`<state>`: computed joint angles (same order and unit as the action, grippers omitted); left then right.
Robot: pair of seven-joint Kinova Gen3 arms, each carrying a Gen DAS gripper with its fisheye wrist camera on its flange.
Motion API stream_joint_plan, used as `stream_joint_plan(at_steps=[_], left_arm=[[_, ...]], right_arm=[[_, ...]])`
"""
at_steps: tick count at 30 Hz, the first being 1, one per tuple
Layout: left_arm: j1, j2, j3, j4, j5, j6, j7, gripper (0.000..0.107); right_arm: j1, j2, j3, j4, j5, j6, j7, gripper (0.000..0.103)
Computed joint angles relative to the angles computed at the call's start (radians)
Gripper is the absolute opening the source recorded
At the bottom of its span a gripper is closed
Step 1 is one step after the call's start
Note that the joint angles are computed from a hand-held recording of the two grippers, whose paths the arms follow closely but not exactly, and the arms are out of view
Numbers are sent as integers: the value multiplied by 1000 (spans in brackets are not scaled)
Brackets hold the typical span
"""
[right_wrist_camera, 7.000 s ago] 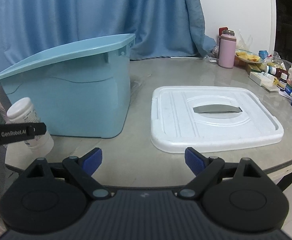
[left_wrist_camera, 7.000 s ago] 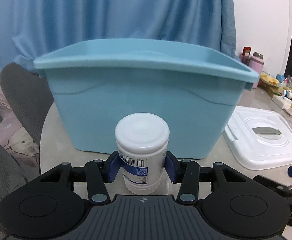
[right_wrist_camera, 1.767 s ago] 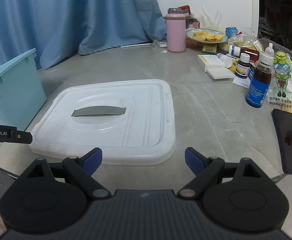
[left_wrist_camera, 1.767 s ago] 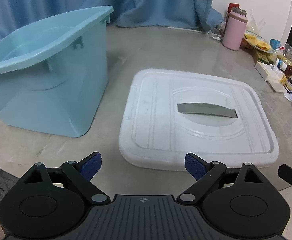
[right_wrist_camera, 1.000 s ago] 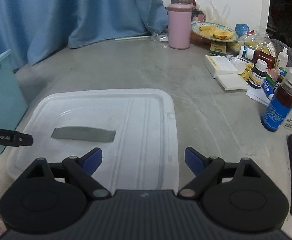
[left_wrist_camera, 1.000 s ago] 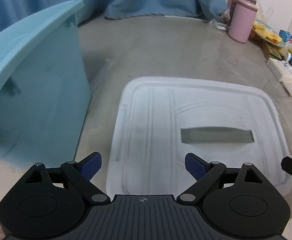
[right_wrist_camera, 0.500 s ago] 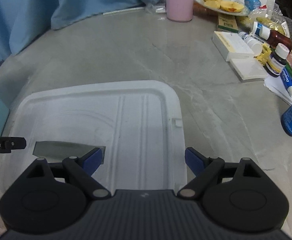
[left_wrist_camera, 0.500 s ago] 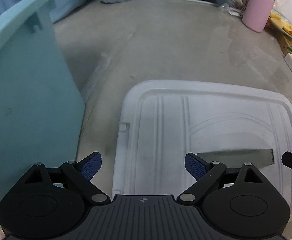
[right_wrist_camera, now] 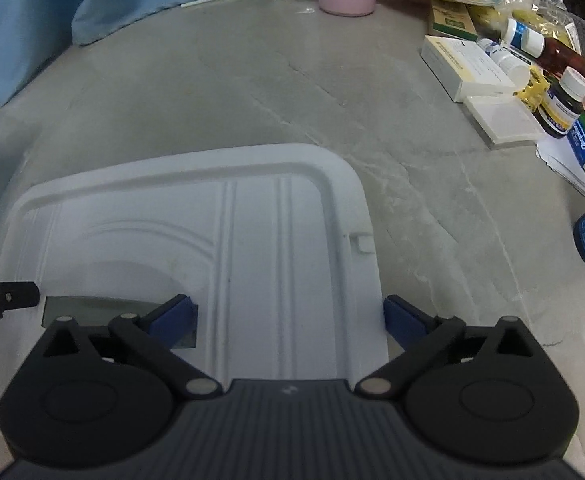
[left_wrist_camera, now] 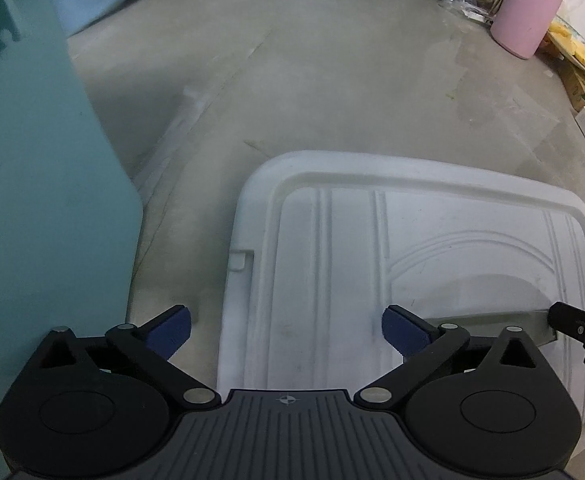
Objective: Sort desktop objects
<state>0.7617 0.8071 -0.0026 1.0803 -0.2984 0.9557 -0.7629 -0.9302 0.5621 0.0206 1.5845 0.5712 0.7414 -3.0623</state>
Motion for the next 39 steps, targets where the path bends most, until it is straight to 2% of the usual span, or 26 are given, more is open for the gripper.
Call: stream_joint_plan(at_steps=[6,13,21,24,25,32,39], left_arm=[[-4,-3,4,3,12,8,7,103],[20,-31,8,53,2,7,23,103],[61,-89,4,175,-33,-46,105,103],[39,-111,22,220,-17,-87,108,103],[7,-118,48,233,13,-114,89,103],[14,-102,36,222,8,-132,58,103],[40,-124,25,262,1,-138,92,103]], right_arm=[[15,-1,-10,-3,-15,2,25,102],[-19,-20,-3,39,0,-8,-20,102],[-68,-56,-19,106,42,-11,-100,103],[-66,-62,-32,114,50,-10,-113,103],[-63,-63,-37,116,50,-13,-111,103],[-64,-68,-41,127,63,-14,-137,103],[-78,-73,-53,135,70,1,-154,103]])
